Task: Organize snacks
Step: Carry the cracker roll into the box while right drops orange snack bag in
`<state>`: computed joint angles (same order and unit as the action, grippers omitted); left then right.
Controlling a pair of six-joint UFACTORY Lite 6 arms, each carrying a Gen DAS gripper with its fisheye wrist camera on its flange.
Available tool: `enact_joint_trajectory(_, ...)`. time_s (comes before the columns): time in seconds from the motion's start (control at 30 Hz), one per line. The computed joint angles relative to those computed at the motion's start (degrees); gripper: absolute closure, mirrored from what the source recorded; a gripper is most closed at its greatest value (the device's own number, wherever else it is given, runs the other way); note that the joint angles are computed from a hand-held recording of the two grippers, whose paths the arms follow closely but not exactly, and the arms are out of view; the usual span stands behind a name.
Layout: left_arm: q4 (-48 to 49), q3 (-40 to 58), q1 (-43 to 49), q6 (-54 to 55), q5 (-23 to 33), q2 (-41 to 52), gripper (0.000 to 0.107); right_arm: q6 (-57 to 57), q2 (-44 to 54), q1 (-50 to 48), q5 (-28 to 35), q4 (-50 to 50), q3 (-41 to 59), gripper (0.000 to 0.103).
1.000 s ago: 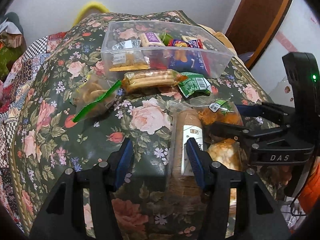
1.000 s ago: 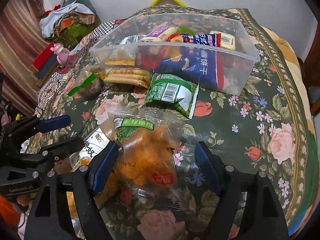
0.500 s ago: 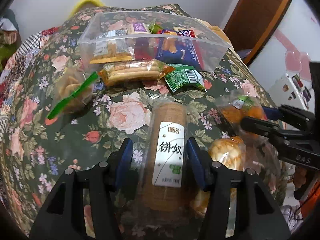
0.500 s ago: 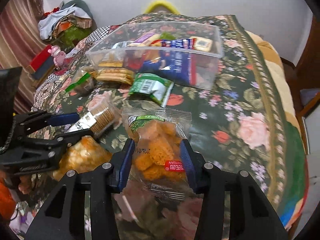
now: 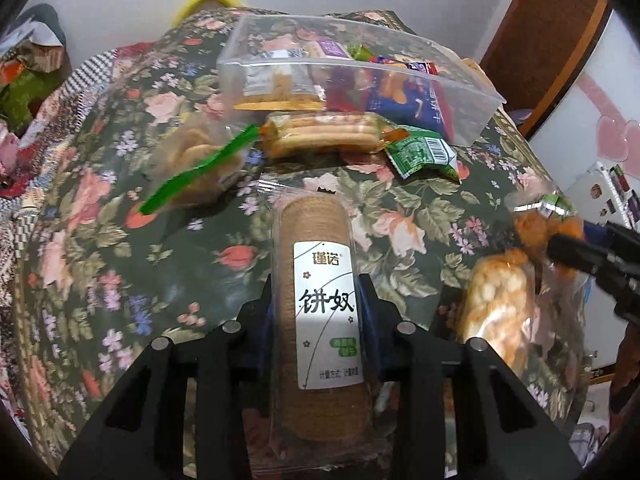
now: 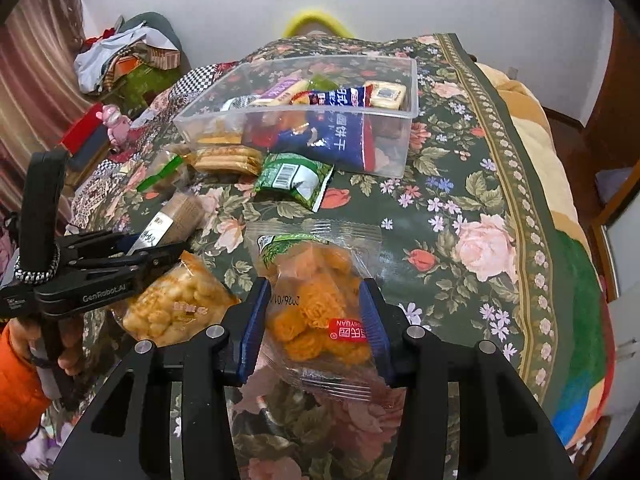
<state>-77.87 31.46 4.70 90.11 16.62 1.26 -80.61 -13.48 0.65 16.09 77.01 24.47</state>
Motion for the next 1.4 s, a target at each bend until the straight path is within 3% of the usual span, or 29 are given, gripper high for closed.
enact_joint_trajectory(0.37, 10.1, -0.9, 3.1, -9.9, 5.3, -11.7, 0.074, 6.6, -3.6, 0.9, -0.7, -4.2, 3.1, 0.063)
enact_joint_trajectory(0.63, 12.0, 5.6, 3.3, -14.4, 8.1, -12.7, 0.074, 6.8, -1.7, 0.1, -0.5, -4.0, 8.7, 0.064)
enact_joint_trajectory(1.03, 13.0, 22.1, 0.7, -18.4, 6.1, -2.2, 0.074, 1.1, 9.4, 0.8, -1.9, 3.5, 22.9, 0.064)
enact_joint_trajectory(1.4, 17.2, 42.8, -1.6, -25.0, 4.2, 17.2, 0.074, 4.1, 25.0, 2.2, -3.1, 2.2, 38.9, 0.064)
